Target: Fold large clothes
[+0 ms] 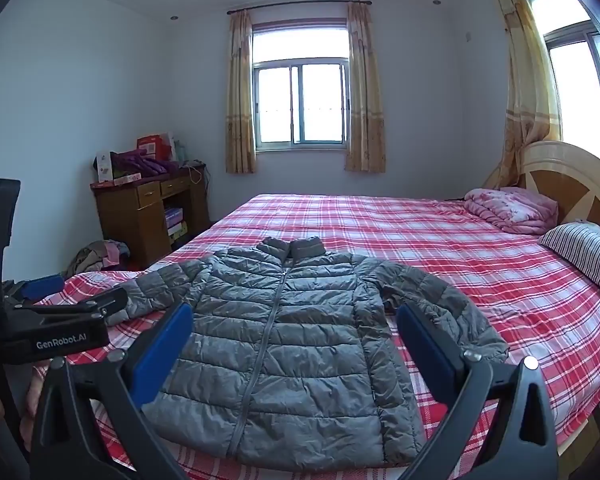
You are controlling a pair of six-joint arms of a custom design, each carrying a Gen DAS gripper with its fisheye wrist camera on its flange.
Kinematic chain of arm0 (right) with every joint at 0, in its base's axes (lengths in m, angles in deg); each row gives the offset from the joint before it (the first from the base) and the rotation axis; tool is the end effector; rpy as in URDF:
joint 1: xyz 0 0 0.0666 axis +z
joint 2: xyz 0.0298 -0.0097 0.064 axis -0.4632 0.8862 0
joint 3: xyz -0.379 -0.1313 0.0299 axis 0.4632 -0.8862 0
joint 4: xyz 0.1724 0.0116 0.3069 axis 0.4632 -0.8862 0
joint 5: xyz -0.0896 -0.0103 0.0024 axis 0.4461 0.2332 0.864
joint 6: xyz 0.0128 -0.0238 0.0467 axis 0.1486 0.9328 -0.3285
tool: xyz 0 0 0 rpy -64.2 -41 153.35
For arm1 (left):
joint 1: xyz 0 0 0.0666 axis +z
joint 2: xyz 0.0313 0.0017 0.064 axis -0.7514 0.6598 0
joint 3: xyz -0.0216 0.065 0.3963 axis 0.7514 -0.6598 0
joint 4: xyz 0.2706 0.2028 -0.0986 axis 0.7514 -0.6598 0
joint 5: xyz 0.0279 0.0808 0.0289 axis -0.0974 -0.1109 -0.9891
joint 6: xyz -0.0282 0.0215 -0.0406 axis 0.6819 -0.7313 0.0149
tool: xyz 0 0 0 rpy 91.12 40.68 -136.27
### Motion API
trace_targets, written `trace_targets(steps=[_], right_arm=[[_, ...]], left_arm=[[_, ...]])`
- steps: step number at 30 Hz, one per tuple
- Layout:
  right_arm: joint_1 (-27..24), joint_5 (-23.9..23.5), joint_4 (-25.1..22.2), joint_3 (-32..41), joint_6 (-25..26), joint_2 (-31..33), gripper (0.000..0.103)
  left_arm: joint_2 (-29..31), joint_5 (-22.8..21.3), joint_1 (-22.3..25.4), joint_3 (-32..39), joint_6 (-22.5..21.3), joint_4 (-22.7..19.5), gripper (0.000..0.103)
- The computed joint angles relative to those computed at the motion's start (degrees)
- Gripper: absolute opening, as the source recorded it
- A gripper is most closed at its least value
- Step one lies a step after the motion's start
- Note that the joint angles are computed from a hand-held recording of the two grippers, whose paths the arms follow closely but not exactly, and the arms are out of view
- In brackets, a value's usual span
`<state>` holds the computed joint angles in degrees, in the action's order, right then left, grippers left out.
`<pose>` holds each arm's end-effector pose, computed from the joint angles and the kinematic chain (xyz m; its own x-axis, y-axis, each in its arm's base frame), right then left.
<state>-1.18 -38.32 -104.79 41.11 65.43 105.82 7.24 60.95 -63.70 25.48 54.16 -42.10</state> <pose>0.5462 0.2633 0.4553 -0.3226 -0.0762 -0.9435 -0.2527 0.9675 0.0082 0.5264 -0.1268 0.4720 -0.4835 -0.0892 -0.8708 -0.2015 0.9794 0.0116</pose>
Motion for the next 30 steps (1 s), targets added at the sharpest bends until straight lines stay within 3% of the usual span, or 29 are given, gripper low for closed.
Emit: trace_targets(steps=[4, 30], right_arm=[[0.17, 0.33, -0.83, 0.71, -0.68, 0.68, 0.103], [-0.65, -0.56, -0.54, 0.18, -1.31, 0.78, 0.103]], left_arm=[[0.95, 0.30, -0.21, 1.24, 0.28, -1.22, 0.102], [-0.17, -0.17, 0.56, 0.18, 0.60, 0.82, 0.102]])
